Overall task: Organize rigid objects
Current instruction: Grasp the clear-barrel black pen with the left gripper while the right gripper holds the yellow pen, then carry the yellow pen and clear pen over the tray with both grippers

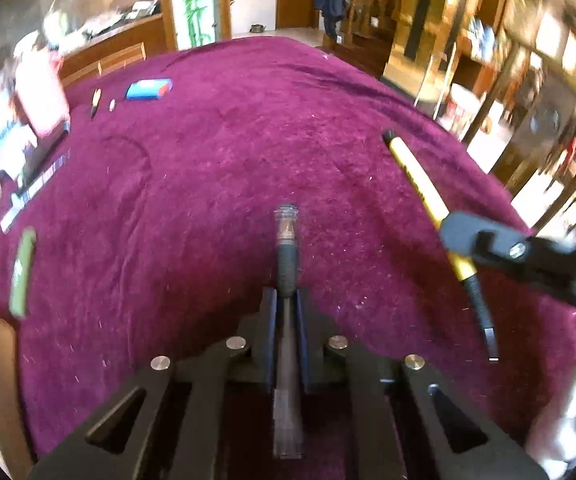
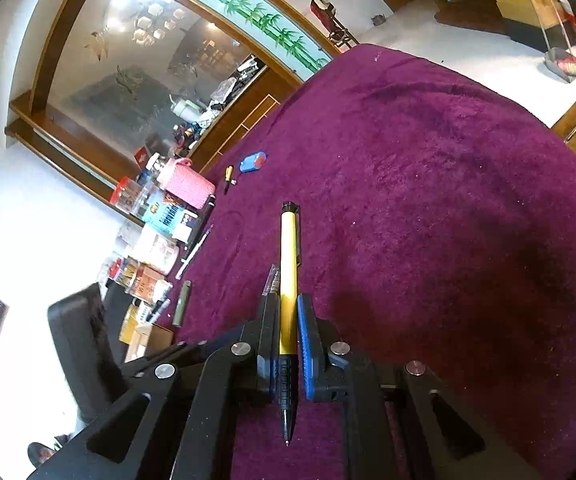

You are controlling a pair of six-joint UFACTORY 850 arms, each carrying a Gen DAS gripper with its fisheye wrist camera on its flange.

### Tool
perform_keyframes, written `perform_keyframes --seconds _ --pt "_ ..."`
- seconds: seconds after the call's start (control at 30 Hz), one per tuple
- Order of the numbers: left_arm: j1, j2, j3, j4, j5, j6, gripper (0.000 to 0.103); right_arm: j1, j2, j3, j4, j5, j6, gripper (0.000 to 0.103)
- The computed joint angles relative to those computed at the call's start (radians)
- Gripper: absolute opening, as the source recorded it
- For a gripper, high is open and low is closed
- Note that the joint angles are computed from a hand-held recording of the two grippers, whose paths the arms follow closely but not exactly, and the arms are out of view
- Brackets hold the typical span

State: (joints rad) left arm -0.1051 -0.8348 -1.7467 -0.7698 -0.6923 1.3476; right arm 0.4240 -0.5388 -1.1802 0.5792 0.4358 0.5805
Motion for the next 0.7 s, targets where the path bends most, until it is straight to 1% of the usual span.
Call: perform_keyframes --seconds 0.1,0.27,0.37,0.47,0.57,0.63,0.7 --pt "0.03 0.021 0.022 -0.054 -0.023 0.026 0.009 -0.001 -0.005 -0.005 0.019 -0.008 -0.02 0.009" --pt "0.111 0.072 0.068 -0.15 -0.121 0.082 0.009 -0.004 -0.008 -0.003 0.024 -0.01 -0.016 0.009" --pt "0.176 0.099 0.084 -0.189 -0.189 0.095 0.009 -0.004 -0.014 -0.011 0.013 -0.023 -0.01 0.009" --pt "0.251 0.124 0.094 -0.221 -0.237 0.115 0.009 -0.007 -0.018 -0.016 -0.061 -0.026 0.059 0.009" --pt "0.324 0.129 0.078 -0.238 -0.256 0.107 0.009 -0.003 -0.029 -0.034 -0.253 -0.021 0.258 0.009" --pt "0.364 0.13 0.069 -0.248 -0.227 0.102 0.009 0.017 -0.045 -0.081 -0.335 -0.043 0.319 0.009" --pt "0.404 0.116 0.047 -0.251 -0.204 0.083 0.009 0.038 -0.063 -0.133 -0.369 -0.073 0.321 0.009"
